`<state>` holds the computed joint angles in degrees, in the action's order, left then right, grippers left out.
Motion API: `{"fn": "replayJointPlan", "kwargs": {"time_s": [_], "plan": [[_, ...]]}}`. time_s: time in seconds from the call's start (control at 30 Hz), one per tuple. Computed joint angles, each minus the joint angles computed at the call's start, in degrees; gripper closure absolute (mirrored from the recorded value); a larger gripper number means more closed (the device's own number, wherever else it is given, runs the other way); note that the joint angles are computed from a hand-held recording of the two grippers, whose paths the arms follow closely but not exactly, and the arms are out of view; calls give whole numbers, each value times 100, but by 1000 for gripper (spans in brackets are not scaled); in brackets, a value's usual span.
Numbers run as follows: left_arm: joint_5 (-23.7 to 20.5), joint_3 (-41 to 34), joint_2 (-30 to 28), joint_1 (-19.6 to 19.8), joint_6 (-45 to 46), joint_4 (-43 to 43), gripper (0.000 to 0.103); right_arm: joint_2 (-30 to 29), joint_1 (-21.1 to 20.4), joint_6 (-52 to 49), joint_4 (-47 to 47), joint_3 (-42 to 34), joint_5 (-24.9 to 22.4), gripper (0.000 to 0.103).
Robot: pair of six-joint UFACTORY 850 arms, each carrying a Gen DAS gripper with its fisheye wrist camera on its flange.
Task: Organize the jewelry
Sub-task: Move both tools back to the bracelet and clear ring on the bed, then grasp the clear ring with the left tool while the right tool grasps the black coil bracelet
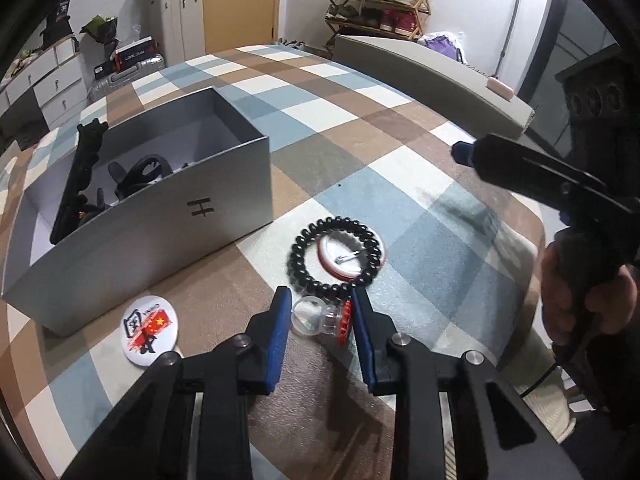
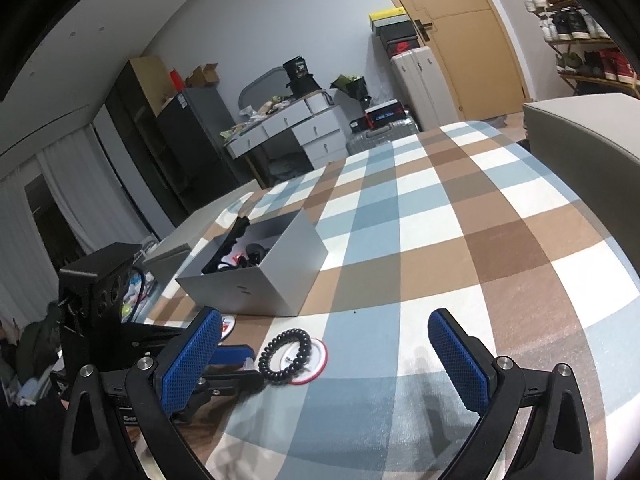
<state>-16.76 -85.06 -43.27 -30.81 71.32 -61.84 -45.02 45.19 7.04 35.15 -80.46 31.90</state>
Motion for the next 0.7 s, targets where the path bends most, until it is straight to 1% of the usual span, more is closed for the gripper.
{"fn": "replayJointPlan", "kwargs": {"time_s": [0.07, 0.2, 0.3, 0.37, 0.47, 0.53, 0.6, 0.63, 0.67, 0.7], "plan": [[51, 41, 20, -9, 70, -60, 79, -9, -25, 207, -272, -36, -144, 0], [36, 102, 75, 20, -27, -36, 79, -22, -14, 163, -349, -96, -271, 0], [83, 242, 203, 68, 313, -361, 79, -31, -8, 280, -553, -118, -302, 0], [130, 366, 318, 122, 620, -733, 79, -45, 2, 307, -632, -147, -320, 0], [112, 553, 477, 232, 1190, -1491, 79, -120, 41, -178, -240, -321, -532, 0], [103, 650, 564, 306, 1272, -1748, 79, -189, 51, -409, -108, -463, -727, 1], [107, 748, 651, 389, 1208, -1891, 79, -307, 60, -750, 41, -707, -1066, 6], [118, 792, 689, 414, 1199, -1961, 79, -373, 71, -1055, 267, -829, -1200, 11], [115, 847, 733, 452, 1248, -2073, 79, -456, 89, -1589, 719, -986, -1343, 15], [115, 887, 761, 476, 1342, -2196, 79, -519, 102, -1999, 1078, -1095, -1427, 17]]}}
